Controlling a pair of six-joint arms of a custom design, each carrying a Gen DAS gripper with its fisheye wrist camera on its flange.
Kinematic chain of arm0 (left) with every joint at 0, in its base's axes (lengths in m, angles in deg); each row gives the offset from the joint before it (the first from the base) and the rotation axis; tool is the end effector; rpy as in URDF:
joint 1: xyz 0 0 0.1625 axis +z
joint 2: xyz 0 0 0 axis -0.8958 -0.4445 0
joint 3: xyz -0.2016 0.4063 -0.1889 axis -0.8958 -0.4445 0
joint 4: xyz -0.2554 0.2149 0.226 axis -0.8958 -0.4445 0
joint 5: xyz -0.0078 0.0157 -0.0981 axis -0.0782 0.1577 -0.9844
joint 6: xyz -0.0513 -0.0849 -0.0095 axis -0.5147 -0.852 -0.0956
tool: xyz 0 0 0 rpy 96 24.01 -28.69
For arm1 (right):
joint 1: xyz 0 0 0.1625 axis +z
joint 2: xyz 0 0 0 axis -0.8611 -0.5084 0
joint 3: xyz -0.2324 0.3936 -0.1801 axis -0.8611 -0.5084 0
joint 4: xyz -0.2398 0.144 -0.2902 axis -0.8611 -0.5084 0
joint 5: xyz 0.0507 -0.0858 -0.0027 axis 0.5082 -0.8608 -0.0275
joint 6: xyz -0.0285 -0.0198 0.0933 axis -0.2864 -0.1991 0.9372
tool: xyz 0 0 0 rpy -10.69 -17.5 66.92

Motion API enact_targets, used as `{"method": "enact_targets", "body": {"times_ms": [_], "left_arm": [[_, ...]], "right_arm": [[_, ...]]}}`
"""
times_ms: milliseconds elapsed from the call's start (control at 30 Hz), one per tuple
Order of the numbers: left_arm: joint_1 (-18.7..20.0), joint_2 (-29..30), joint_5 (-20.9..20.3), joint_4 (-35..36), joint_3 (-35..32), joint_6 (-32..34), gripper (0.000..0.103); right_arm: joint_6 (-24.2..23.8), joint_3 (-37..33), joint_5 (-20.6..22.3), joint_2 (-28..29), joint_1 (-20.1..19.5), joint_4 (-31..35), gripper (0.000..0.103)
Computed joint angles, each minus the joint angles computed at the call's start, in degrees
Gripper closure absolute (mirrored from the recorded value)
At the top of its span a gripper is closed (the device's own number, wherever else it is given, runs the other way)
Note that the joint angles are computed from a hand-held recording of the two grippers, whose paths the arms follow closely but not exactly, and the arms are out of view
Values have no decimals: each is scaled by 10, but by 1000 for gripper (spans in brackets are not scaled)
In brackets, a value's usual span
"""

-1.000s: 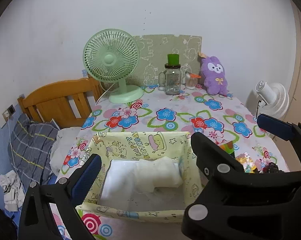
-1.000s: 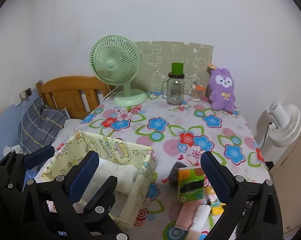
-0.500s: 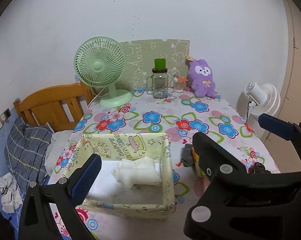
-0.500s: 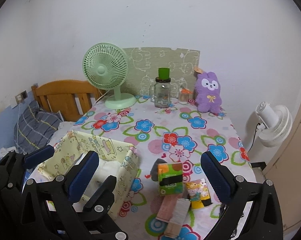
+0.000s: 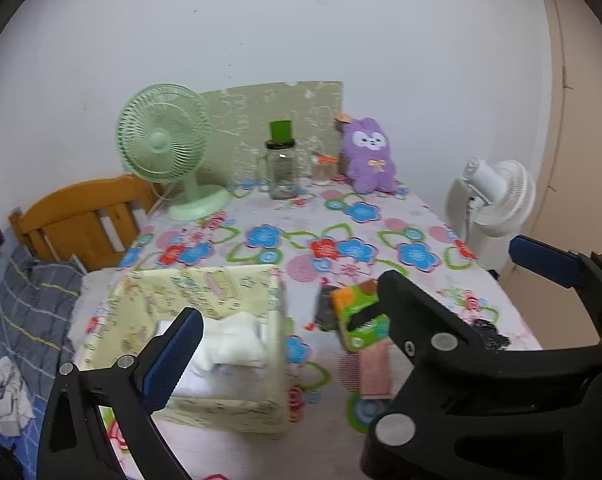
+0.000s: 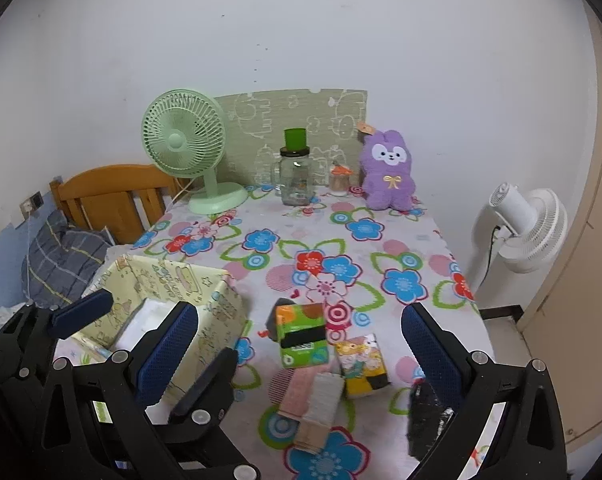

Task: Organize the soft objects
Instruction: 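Withdraw both tools from the box back toward the remaining items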

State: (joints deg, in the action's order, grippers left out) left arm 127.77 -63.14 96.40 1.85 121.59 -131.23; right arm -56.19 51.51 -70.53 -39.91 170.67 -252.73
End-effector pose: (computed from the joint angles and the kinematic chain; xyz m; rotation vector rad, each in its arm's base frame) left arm -0.1481 -0.7136 0.2069 1.0499 2.2896 -0.8697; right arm 0.3249 -0.6796 0.0432 0.1910 -2.0626 1.2139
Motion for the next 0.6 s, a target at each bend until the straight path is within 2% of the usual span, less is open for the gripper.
{"method": "enact_targets", "body": {"times_ms": [167,300,600], "left_arm": [[-6,-9,10,-33,34,3,1],[-8,-1,21,-14,30,-16,1],[-10,5,35,-28,50,-21,1]], "right_arm": [[7,24,-5,-10,-4,-18,0],[6,42,-8,-15,-7,-36,0],[11,78,-4,-24,-20,-66,0]]}}
